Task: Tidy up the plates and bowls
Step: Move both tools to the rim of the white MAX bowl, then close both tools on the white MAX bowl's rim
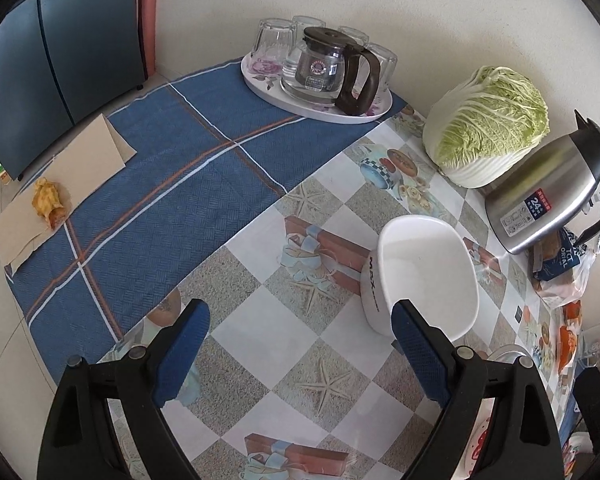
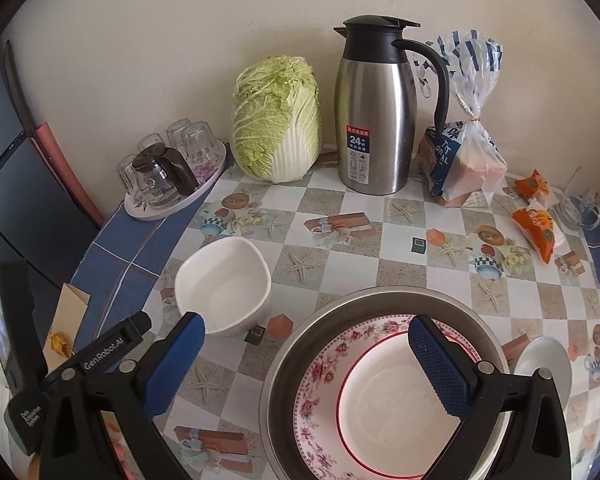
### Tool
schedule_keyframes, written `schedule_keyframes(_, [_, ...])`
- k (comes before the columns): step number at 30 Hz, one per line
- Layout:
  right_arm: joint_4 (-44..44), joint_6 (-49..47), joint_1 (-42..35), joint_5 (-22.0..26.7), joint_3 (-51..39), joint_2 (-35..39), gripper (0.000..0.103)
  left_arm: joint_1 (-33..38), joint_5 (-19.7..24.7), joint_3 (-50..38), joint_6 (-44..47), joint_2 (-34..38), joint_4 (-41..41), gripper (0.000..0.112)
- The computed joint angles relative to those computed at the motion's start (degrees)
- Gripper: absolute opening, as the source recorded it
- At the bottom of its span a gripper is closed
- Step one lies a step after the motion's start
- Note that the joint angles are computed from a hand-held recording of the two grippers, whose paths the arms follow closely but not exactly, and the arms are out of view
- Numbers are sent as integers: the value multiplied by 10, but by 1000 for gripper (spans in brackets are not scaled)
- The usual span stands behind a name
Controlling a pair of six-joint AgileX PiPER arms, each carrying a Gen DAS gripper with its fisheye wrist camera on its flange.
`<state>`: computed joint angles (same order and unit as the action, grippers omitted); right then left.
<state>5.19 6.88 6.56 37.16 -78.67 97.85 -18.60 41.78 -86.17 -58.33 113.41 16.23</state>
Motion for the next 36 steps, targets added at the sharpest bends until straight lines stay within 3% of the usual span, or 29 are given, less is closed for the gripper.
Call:
schedule_keyframes(9, [-21,12,28,59,-94,72,103,23,-30,-7,26,26,-47,93])
schedule_keyframes(13, [26,-5,17,121,-173,127,103,32,-49,-10,46,37,-77,93])
schedule_keyframes(17, [15,-3,25,161,-239,178,103,39,-70,-13,50,45,-89,93])
schedule_keyframes(22, [0,12,30,185,-294,230,100,46,-64,-44,67,71,-99,93])
schedule_keyframes(25, [-16,19,33,189,-316,253,90,51,-71,-53,57,81,-93,93])
schedule_keyframes(36, [-26,3,37,228,-393,319,52,61,-81,-105,175,118,-209,92])
